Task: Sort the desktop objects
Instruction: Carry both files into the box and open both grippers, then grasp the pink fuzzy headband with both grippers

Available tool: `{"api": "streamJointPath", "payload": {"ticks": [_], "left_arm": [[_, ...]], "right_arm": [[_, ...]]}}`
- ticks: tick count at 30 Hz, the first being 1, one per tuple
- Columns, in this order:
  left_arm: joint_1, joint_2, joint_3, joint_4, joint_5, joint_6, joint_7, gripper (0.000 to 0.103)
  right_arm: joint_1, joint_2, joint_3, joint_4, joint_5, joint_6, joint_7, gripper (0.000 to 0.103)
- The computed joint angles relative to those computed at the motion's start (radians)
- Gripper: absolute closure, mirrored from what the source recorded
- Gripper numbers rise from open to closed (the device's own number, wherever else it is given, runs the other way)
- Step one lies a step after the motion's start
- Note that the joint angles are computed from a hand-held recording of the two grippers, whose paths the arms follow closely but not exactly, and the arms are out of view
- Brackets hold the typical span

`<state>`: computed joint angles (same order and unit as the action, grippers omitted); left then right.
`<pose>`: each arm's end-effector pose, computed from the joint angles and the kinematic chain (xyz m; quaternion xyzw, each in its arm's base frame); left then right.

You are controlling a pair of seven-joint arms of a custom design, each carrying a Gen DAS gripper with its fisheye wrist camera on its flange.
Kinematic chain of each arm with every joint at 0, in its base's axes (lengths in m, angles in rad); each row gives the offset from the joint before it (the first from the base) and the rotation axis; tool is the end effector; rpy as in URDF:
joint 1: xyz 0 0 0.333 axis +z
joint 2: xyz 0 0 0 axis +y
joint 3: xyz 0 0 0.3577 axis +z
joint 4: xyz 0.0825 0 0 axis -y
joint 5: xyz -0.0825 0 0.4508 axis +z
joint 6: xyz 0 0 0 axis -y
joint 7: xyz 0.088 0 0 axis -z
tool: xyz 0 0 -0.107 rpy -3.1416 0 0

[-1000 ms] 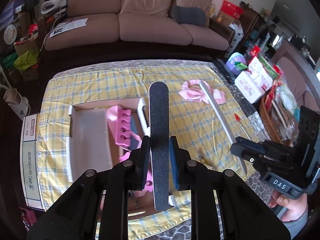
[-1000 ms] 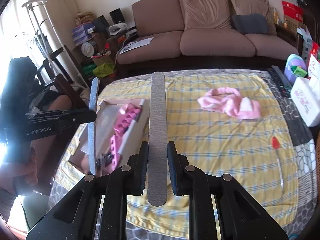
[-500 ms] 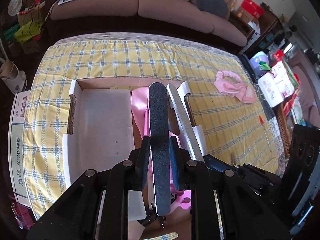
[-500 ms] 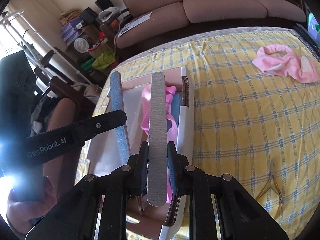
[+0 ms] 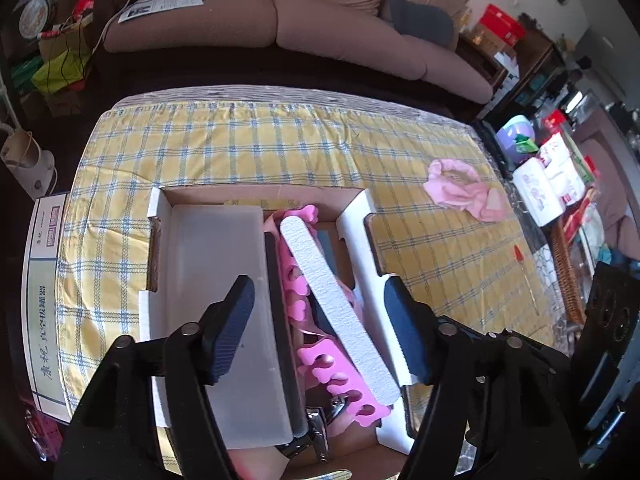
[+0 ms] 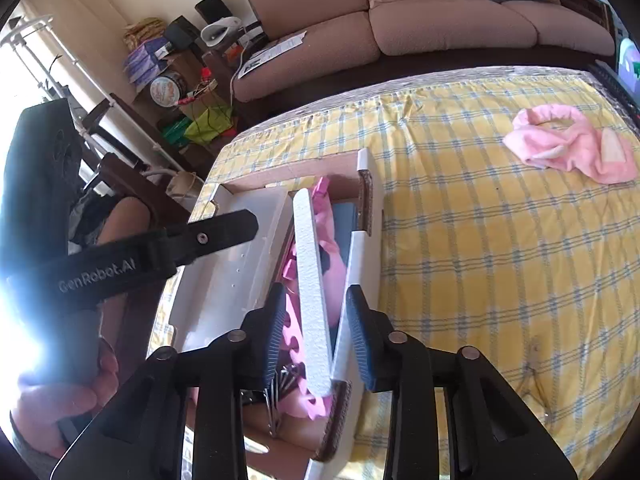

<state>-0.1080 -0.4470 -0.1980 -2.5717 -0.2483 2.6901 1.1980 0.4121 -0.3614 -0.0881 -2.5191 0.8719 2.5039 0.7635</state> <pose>0.4580 -0.1396 0.4767 -0.7593 0.5875 -0.2671 0.0841 0.4661 0.1502 0.4421 -0.8042 0.4778 0.0372 0.3516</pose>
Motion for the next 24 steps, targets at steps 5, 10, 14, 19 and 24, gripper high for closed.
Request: {"api": "streamJointPath", "payload": {"ticks": [5, 10, 14, 19, 24], "left_arm": [[-0.025, 0.067, -0.024, 0.078, 0.008, 0.007, 0.009, 0.009], [-0.039, 0.221, -0.055, 0.219, 0.066, 0.01, -0.011, 0.009], [-0.056, 0.382, -0.065, 0.365, 0.16, -0.016, -0.062, 0.009], [-0.11, 0.57, -0.028, 0.542, 0.253, -0.047, -0.139, 0.009], [-0.154, 0.718, 0.006, 0.678, 0.238, -0.06, -0.137, 0.009]], "right_arm": [[-0.054, -0.027, -0.035, 0.002, -0.069, 0.035, -0.015, 0.046], [-0.138, 0.04, -0.096, 0.074, -0.146, 0.079, -0.02, 0.044], [-0.204, 0.163, -0.121, 0.186, -0.128, 0.094, -0.04, 0.044], [-0.278, 0.314, -0.09, 0.317, -0.106, 0.087, -0.072, 0.044], [-0.34, 0.439, -0.033, 0.415, -0.072, 0.079, -0.123, 0.043]]}}
